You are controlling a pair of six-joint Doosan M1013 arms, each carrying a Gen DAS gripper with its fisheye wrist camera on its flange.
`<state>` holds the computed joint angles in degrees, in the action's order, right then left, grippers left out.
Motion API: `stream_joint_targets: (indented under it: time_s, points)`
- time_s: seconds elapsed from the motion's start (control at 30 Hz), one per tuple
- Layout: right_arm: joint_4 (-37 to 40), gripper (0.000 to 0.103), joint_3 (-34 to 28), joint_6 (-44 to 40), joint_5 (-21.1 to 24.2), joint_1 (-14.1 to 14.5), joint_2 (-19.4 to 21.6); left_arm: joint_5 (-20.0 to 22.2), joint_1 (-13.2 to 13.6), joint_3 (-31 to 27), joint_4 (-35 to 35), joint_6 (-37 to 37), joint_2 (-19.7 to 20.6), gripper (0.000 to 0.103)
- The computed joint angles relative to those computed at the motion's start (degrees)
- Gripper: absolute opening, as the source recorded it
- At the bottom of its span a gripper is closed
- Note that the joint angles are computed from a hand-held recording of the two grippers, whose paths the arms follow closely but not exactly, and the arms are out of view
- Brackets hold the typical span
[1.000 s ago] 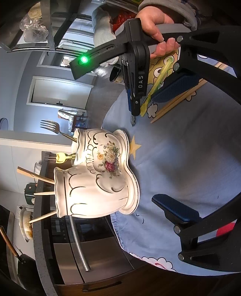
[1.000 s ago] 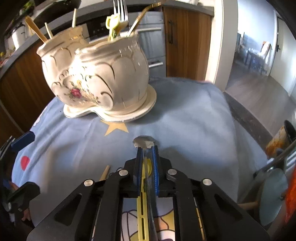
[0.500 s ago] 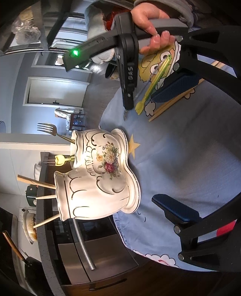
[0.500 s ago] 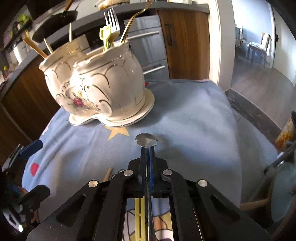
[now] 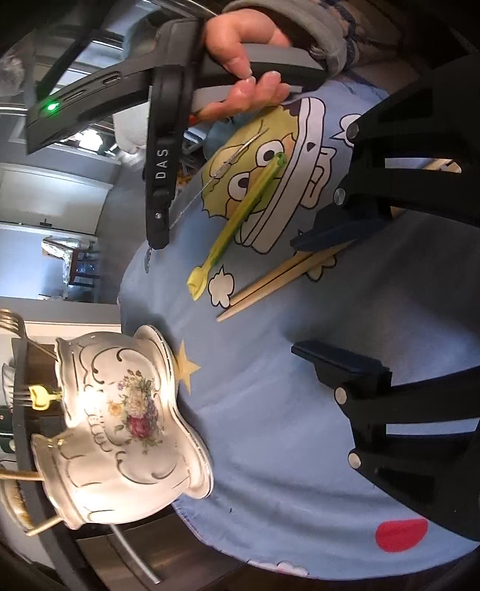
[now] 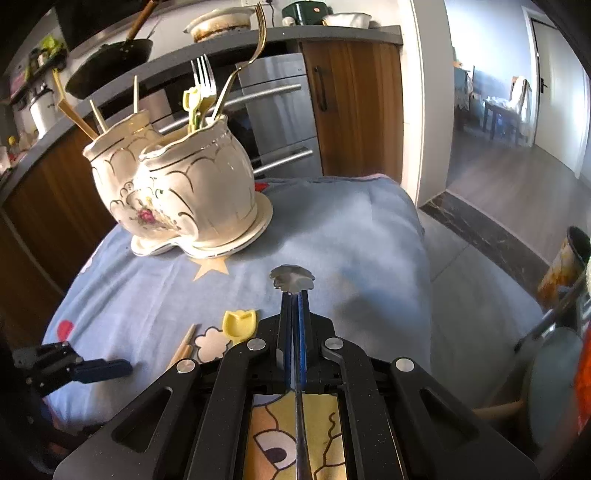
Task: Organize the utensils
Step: 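Grasp a wooden chopstick with the left tool while the right tool lifts the spoon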
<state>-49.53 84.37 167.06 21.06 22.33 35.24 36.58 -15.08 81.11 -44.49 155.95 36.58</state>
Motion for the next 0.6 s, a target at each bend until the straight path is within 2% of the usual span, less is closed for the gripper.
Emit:
stream_joint_targets:
  time_s: [0.07,0.23,0.27,0.4,0.43,0.47,0.6]
  points:
    - [-0.4,0.004,0.06,0.17,-0.36,0.07,-0.03,-0.74,-0.41,0.11,2.33,-2.05,-0.28,0.048]
    - [-4.05,0.004,0.71,3.22,-0.51,0.59,-0.53,-2.07,-1.37,0.31,9.39,-6.92,-0.86,0.036]
    - [-4.59,0.004,0.9,3.88,-0.92,0.58,-0.64,-1.68,-1.61,0.09,10.73,-7.94,-0.87,0.032]
    - [-5.08,0.004,1.11,3.98,-1.65,0.77,-0.78,-0.62,-2.6,-1.43,14.61,-11.47,-0.11,0.03]
    - [-5.57,0.004,1.23,4.3,-1.83,0.79,-0.86,-0.3,-2.75,-1.9,15.28,-12.03,0.11,0.025]
    - [-5.89,0.004,1.26,4.6,-1.9,0.79,-0.83,0.09,-2.84,-2.37,15.62,-12.26,0.34,0.013]
    - [-5.56,0.004,1.78,4.76,-1.52,0.51,-1.06,2.16,-2.7,-4.28,16.45,-12.71,1.15,0.01]
